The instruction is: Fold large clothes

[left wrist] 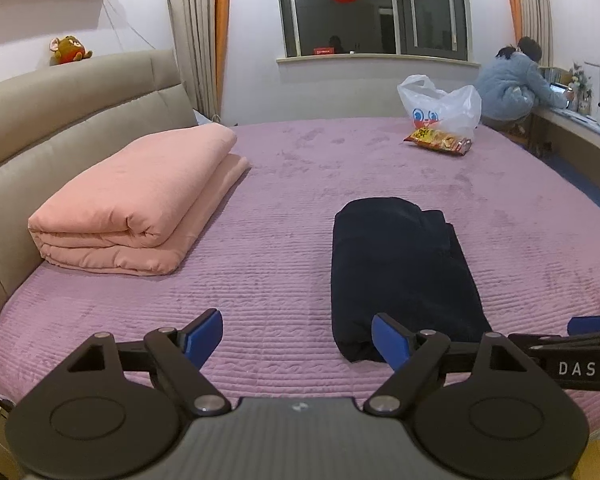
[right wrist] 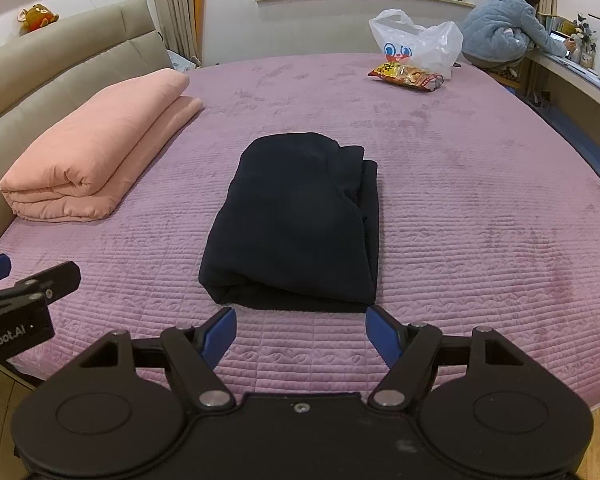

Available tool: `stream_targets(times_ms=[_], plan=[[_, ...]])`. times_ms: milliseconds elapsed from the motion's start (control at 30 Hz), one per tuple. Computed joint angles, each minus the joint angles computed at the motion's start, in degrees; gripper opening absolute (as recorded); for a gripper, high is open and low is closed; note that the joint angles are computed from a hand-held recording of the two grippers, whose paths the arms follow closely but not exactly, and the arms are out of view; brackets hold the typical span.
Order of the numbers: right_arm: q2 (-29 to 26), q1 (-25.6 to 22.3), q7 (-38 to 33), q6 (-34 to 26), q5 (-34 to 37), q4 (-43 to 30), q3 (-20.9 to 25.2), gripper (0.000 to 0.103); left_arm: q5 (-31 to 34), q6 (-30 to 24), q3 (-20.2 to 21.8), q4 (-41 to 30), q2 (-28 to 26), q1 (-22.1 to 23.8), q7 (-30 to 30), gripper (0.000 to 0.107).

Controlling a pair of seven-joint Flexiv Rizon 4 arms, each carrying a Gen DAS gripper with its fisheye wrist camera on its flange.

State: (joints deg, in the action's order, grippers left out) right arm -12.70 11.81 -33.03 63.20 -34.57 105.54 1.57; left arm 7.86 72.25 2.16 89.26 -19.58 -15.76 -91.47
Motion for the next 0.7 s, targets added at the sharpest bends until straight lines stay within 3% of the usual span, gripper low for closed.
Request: stream_targets(times_ms=[200,467,633,700], plan=[[-0.3,-0.3,-1.0,0.1,1.2,-0.1,0.2,0.084,-2.2,-0.2,-1.2,0.0,-0.7,0.9,1.8,0.084],[-1.5,-0.3,-2.0,0.2,3.0,-0.8,0.1,0.084,0.4,-1.5,1.0,-2.0,-2.3,-0.7,-0.6,0.084],[-2.7,-0.1,-2.9,-0.2,4.7,-1.6,0.2,0.084,1.5,4.6,1.2,-0.7,-3.3,-0.5,-1.3,0.084],[-3.4,-0.1,-3.9,-0.4,5.8,-2.1,0.4,0.084,0.5,3.9,0.9,-1.2,-3.9,-0.3,-0.3,0.084]])
